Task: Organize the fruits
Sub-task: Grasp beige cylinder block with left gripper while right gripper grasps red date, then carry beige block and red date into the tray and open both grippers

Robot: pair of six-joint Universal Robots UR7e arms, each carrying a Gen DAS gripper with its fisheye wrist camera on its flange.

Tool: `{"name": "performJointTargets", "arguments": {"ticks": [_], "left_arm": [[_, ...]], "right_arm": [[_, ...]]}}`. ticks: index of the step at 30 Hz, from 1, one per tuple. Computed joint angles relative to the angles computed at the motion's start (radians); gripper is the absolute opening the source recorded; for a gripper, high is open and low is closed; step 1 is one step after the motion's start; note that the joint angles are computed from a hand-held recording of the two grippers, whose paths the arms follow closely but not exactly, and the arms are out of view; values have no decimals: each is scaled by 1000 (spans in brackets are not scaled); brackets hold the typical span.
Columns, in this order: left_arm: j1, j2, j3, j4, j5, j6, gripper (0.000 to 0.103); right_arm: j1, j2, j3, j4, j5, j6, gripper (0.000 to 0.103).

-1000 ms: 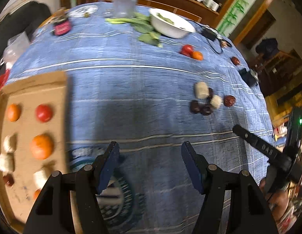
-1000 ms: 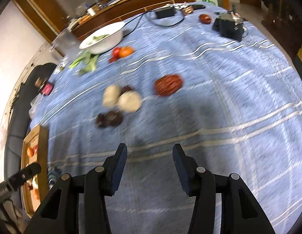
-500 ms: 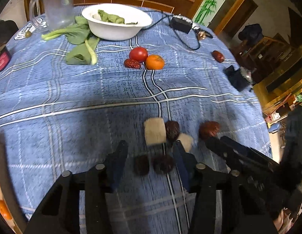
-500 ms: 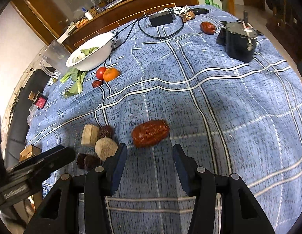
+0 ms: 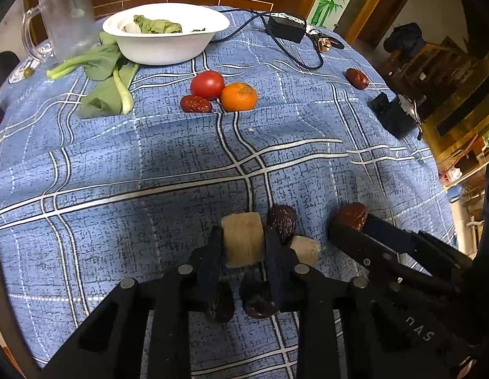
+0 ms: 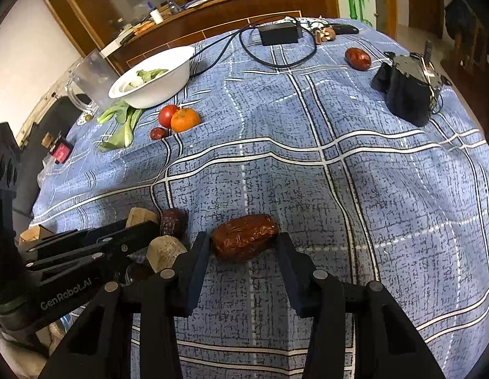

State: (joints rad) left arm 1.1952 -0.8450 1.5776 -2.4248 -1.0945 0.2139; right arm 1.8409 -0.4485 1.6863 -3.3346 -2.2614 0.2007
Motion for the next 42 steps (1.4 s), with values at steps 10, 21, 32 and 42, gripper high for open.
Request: {"name": "performJointTargets", "arguments": {"ticks": [10, 21, 32, 42], "left_arm": [[-19, -82, 88, -36, 16, 7, 25], [-17, -219, 201, -40, -8, -7, 25], [40, -402, 260, -2, -21, -35, 25], [169, -554, 234, 38, 34, -39, 25]], "right_arm": [[13, -32, 64, -28, 2, 64, 46], [79, -32, 109, -28, -43, 137, 46], [200, 60, -41, 80, -23, 136, 46], [309, 239, -347, 274, 77, 45, 47]]}}
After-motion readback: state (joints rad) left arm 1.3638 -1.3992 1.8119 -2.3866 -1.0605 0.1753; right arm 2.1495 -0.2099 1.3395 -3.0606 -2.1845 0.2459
